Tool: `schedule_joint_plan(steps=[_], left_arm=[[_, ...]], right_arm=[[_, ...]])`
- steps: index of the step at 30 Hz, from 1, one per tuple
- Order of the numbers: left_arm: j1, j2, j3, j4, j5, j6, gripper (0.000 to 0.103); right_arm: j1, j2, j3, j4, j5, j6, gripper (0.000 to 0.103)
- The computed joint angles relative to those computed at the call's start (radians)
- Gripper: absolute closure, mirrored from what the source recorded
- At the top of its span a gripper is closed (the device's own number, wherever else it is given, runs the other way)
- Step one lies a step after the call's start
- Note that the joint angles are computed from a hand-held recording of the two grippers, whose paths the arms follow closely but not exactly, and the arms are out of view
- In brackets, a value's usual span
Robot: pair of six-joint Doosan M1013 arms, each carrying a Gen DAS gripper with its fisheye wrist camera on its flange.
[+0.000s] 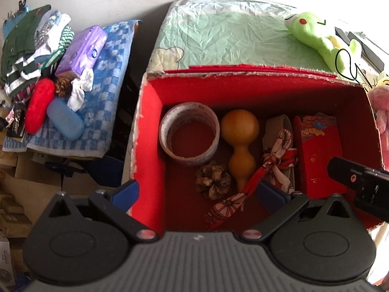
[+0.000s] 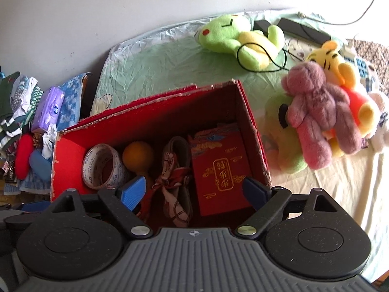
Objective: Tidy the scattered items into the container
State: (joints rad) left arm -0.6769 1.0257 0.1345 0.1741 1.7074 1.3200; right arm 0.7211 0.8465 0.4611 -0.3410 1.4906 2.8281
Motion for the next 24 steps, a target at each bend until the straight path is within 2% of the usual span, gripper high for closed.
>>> schedule_joint_plan(steps=[7, 14, 24], left_arm=[[-0.007, -0.054, 0.120, 0.016, -0.084, -0.010, 0.000], [-0.012, -0.085, 0.191, 0.036, -0.134, 0.003, 0.000], [-0.017, -0.121, 0.272, 0.036, -0.205, -0.003, 0.000]], right_arm=[[0.005, -0.006, 0.016, -0.018, 0.005, -0.005, 0.014], [0.003, -0.016, 0.039, -0.008, -0.026, -0.007, 0.014], [-0.003, -0.011, 0.041, 0.024, -0.028, -0.034, 0.014]])
